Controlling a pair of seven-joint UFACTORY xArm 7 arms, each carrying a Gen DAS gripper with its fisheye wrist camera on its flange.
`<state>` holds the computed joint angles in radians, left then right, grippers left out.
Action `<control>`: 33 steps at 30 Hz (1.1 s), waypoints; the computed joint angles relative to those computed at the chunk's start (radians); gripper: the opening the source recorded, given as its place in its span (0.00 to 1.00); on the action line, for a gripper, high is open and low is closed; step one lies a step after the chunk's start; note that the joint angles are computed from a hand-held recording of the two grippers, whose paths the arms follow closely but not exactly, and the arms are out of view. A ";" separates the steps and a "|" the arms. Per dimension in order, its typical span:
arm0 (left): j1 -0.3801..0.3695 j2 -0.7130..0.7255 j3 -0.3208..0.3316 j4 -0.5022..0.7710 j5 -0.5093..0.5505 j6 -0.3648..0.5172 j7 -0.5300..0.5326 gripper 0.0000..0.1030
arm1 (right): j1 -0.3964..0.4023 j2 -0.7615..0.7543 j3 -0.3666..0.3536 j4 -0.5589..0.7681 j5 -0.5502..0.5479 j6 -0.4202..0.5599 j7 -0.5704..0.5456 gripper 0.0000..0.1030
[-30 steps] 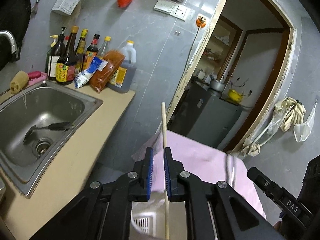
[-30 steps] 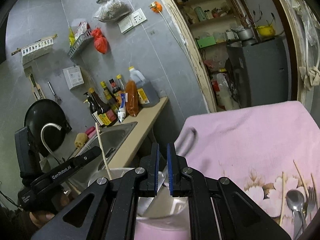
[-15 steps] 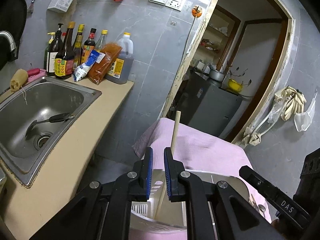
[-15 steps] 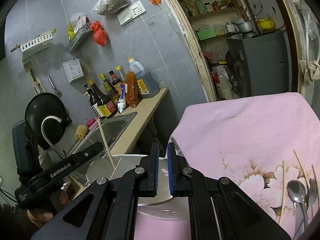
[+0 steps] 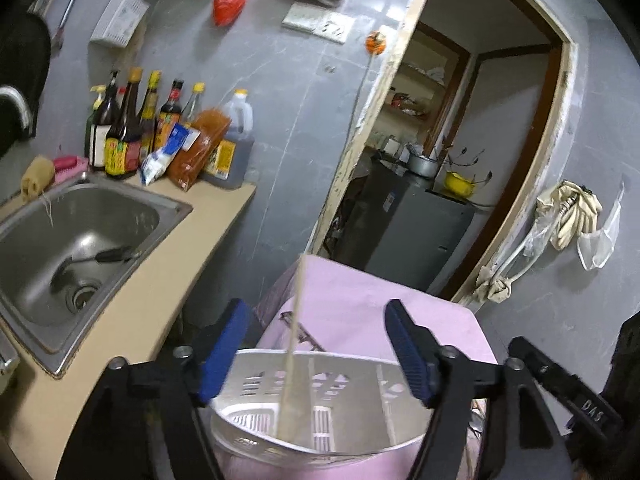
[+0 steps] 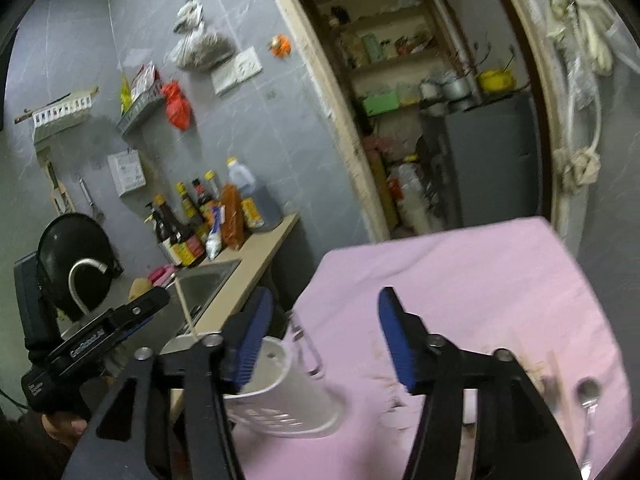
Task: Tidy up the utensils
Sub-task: 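Open both tools to drop the chopstick and tongs into the basket, then move both tools back to the remaining utensils on the cloth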
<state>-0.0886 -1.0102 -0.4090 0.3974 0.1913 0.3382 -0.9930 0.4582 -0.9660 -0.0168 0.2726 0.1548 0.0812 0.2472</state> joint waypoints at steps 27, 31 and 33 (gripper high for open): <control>0.208 0.256 -0.555 0.457 0.172 0.161 -0.315 0.98 | -0.454 -0.257 -0.379 0.057 -0.045 0.416 -0.587 0.92; 0.235 0.390 -0.628 0.505 0.202 0.197 -0.334 0.98 | -0.483 -0.178 -0.438 0.052 -0.010 0.461 -0.658 0.91; 0.251 0.447 -0.662 0.517 0.227 0.203 -0.353 0.97 | -0.486 -0.124 -0.472 0.056 0.014 0.490 -0.691 0.91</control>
<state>0.1624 -0.5629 -1.0710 0.9148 0.4180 0.5412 -1.3461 -0.0276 -1.0896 -0.4893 0.3283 0.1683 0.5710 -0.4442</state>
